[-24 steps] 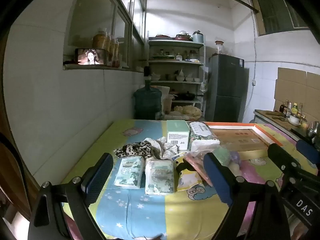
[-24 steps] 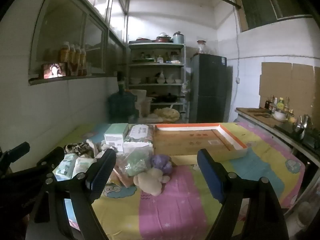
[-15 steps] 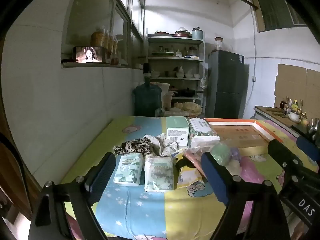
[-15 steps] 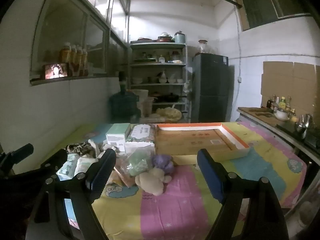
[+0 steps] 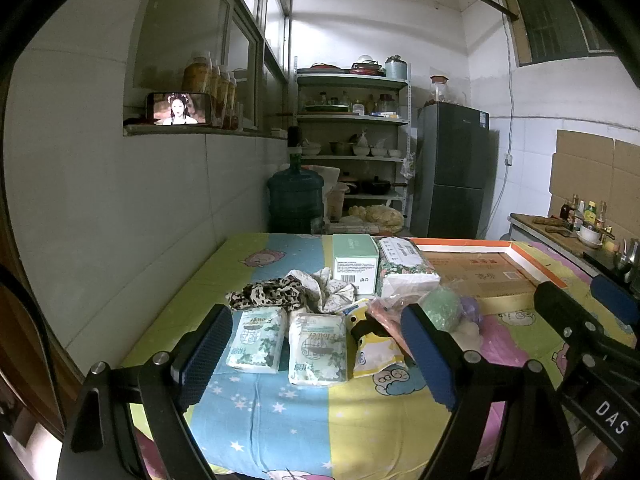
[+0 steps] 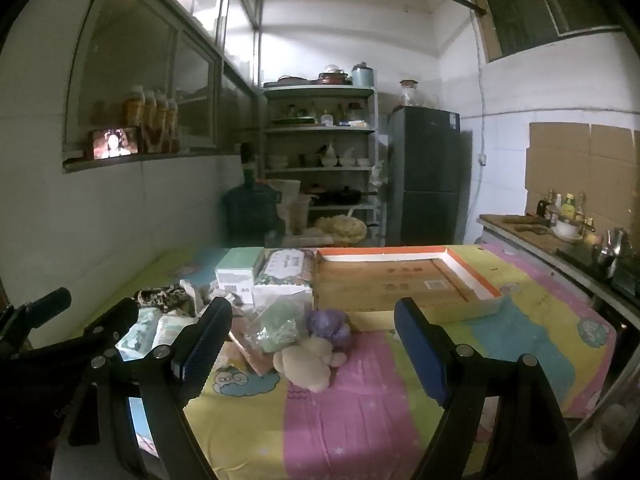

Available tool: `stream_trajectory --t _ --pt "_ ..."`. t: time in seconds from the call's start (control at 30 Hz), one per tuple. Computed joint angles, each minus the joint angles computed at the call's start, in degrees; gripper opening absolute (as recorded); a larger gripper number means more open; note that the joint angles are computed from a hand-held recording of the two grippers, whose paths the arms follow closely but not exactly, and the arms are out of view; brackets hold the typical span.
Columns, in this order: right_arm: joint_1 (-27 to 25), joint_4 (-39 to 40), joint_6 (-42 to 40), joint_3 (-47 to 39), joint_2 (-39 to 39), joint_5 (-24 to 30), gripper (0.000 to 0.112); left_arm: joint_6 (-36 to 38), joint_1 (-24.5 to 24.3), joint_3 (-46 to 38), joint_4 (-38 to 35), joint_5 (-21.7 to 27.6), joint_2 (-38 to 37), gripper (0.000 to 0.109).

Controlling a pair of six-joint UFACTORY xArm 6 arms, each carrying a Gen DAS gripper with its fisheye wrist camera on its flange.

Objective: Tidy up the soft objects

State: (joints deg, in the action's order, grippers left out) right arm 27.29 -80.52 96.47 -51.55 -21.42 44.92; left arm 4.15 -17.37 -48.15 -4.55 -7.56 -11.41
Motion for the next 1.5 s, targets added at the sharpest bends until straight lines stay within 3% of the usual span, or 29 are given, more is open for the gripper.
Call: stream_trajectory --t 0.87,1.5 --pt "0.0 0.1 -0.2 -0.3 0.0 -0.5 0.085 -1.7 0.2 0.0 1.5 0.0 0.0 0.087" --pt "0.7 0.4 -0.3 -1.1 0.5 -0.1 0.085 2.3 -0.6 -0.2 -3.0 0.1 0.2 0.087"
